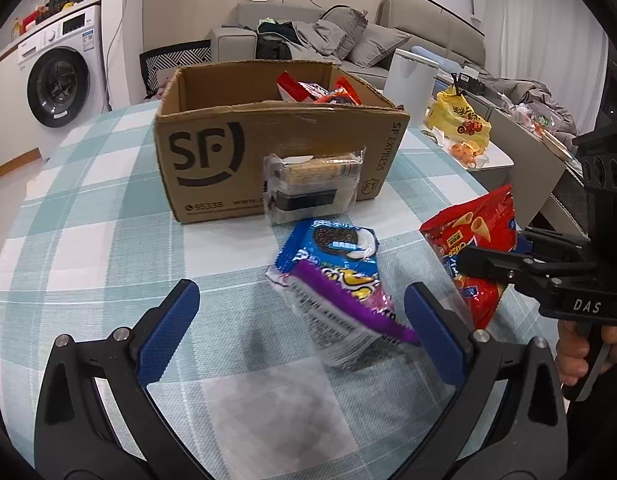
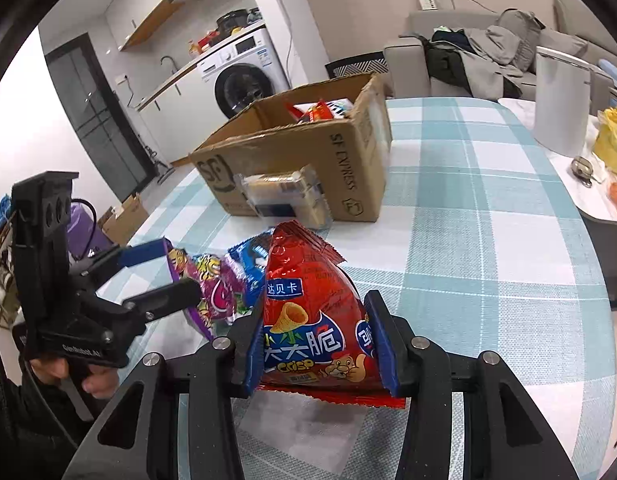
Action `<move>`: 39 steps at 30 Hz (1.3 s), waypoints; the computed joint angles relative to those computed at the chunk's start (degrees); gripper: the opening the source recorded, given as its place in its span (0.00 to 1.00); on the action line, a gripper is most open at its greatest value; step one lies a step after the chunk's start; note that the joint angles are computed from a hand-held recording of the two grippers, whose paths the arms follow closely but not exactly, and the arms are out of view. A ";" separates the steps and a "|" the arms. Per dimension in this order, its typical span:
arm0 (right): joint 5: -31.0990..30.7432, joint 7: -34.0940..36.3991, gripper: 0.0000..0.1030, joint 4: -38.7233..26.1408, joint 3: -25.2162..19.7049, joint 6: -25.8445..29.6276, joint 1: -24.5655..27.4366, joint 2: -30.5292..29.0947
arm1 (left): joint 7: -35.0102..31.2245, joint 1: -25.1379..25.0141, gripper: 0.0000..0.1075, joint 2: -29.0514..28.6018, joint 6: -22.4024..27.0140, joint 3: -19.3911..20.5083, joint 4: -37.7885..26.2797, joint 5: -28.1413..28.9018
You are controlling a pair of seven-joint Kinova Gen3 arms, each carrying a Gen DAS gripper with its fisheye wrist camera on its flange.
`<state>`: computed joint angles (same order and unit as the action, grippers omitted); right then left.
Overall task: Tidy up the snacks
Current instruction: 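Grasp the purple candy bag with the left gripper while the right gripper holds the red chip bag, then carry the purple bag with the left gripper and the red chip bag with the right gripper toward the box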
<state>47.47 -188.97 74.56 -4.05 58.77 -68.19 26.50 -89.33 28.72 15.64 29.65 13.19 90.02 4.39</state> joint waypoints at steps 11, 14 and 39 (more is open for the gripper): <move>0.73 -2.44 0.45 0.43 -0.17 0.03 -0.01 -0.08 | 1.26 1.03 0.93 3.50 4.71 -0.67 -3.70 -1.68; 0.50 -1.95 0.45 0.22 -0.22 -0.30 0.14 0.10 | -0.64 -1.02 0.89 3.65 5.07 0.37 -3.17 0.90; 1.11 -2.16 0.45 0.85 0.62 -2.54 -0.13 0.21 | -13.49 -5.46 0.41 2.12 3.44 2.72 0.10 12.14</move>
<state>48.57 -191.13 75.41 -3.44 56.23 -68.32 26.71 -102.81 23.27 17.77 33.09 15.91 90.12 16.53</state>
